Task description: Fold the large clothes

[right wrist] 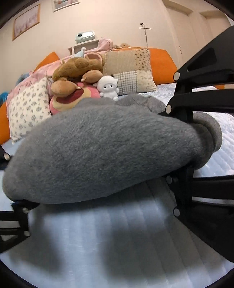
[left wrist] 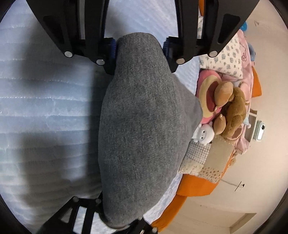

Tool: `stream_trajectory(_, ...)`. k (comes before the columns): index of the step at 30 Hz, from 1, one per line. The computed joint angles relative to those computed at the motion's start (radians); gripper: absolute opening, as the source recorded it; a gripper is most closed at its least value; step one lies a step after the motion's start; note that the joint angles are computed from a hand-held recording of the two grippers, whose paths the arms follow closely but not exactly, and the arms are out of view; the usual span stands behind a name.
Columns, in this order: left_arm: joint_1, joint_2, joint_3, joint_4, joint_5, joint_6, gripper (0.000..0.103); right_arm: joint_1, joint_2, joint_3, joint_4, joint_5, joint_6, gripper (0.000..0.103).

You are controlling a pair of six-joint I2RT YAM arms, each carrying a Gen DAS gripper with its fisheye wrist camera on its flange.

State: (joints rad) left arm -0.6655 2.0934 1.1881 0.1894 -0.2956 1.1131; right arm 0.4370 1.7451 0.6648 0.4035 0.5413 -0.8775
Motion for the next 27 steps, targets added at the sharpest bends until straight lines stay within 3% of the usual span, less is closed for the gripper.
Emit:
stream_trajectory(2, -0.002, -0.051, 0.001, -0.064, -0.008, -0.019, 0.037, 0.025, -0.07, -0.038, 0.005, 0.008, -0.023, 0.026)
stream_trajectory(6, -0.016, -0.224, -0.118, -0.067, -0.014, 0.041, 0.036, 0.08, -0.252, -0.099, -0.076, 0.015, -0.03, 0.026)
stream_trajectory(9, -0.045, -0.395, -0.205, -0.164, -0.014, 0.061, 0.037, 0.186, -0.46, -0.136, -0.281, 0.063, 0.025, 0.026)
stream_trajectory(11, -0.073, -0.504, -0.256, -0.257, -0.002, 0.054, 0.037, 0.284, -0.588, -0.131, -0.499, 0.102, 0.121, 0.026)
stream_trajectory(14, -0.133, -0.622, -0.297, -0.468, 0.02, -0.004, 0.037, 0.378, -0.647, -0.09, -0.747, 0.105, 0.254, 0.027)
stream_trajectory(17, -0.156, -0.612, -0.273, -0.608, 0.061, -0.049, 0.037, 0.406, -0.608, -0.044, -0.933, 0.013, 0.365, 0.027)
stream_trajectory(19, -0.151, -0.563, -0.243, -0.648, 0.09, -0.066, 0.038, 0.392, -0.575, -0.034, -0.956, -0.027, 0.38, 0.028)
stream_trajectory(24, -0.073, -0.457, -0.044, -0.843, 0.224, -0.058, 0.038, 0.184, -0.513, 0.112, -1.063, -0.294, 0.278, 0.029)
stream_trajectory(27, 0.012, -0.332, 0.199, -1.059, 0.35, -0.042, 0.04, 0.04, -0.427, 0.266, -1.177, -0.464, 0.194, 0.031)
